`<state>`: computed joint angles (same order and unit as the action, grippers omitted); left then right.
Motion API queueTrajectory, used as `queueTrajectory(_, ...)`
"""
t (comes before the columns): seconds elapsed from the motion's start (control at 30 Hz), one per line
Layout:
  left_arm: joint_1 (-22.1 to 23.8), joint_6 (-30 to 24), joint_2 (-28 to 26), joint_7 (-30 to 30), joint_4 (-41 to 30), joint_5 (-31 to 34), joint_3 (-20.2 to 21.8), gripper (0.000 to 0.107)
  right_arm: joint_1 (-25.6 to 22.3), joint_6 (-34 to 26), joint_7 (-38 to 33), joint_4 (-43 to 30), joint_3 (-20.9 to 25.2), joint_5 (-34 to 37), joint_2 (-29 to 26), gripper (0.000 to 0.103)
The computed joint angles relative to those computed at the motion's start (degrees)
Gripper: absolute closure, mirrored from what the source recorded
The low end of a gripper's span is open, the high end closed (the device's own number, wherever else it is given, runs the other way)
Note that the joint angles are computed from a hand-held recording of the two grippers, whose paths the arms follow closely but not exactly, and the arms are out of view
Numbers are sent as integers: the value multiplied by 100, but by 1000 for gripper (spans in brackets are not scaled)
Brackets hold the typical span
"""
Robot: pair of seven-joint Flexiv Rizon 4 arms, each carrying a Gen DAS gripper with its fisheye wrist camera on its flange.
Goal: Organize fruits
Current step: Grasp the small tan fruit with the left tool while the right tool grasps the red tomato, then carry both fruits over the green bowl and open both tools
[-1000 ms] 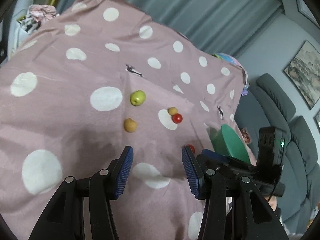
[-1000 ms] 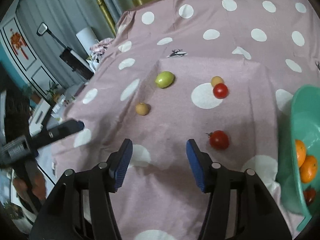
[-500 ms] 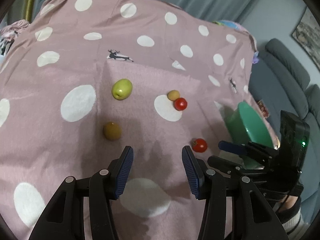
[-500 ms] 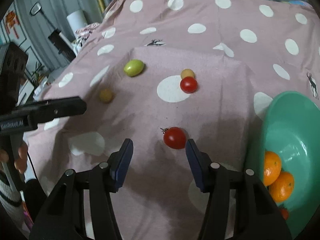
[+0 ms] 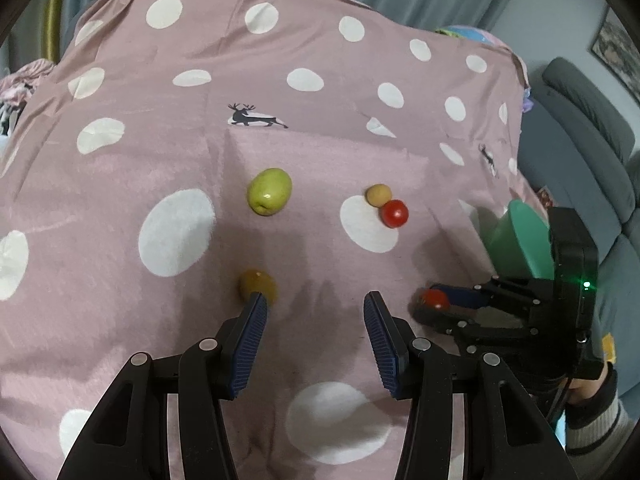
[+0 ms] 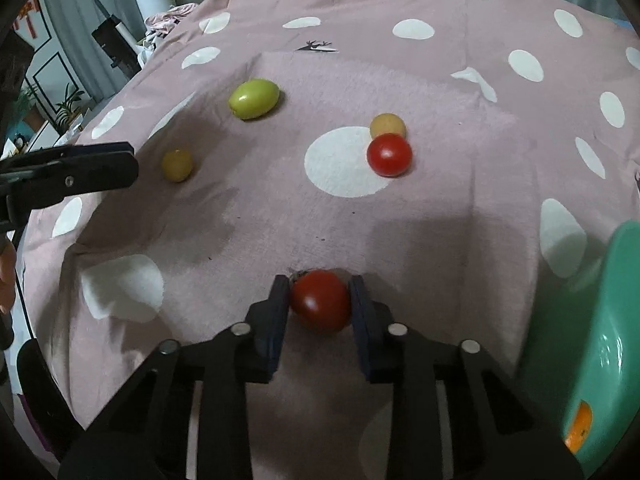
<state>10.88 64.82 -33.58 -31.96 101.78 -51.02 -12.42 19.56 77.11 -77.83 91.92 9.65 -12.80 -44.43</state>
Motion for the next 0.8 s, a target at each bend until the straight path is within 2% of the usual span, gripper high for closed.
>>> queueTrajectory(0.1,-126,-50,-108,-271,-157,369,191,57,-134,79,-121,13,184,96,-1,74)
queueTrajectory(0.23,-262,-66,-265,-686,-385,940,385,57,-473,423,-413,194,665,405,79,74)
queueTrajectory(0.33,-507,-42,-430,-1234,-660,1621,714,57,-654,628,-595,334,944,567,131,74)
queueTrajectory(0.43,-711,-285,-599,-1941,-1004,2300,1064,57,-848,735,-785,405,1232,684,147,74)
queueTrajectory(0.6,-749,-371,-726,-2463,-1293,2944,1146,58,-1131,947,-1021,500,1634,850,147,74)
queueTrajectory(0.7,-808,-574,-812,-2686,-1509,3316,1248,71,-1216,1031,-1086,533,1756,880,138,74)
queueTrajectory(0.8,-795,-896,-962,-2910,-1754,3528,1289,77,-1280,1077,-1106,559,1834,901,133,74)
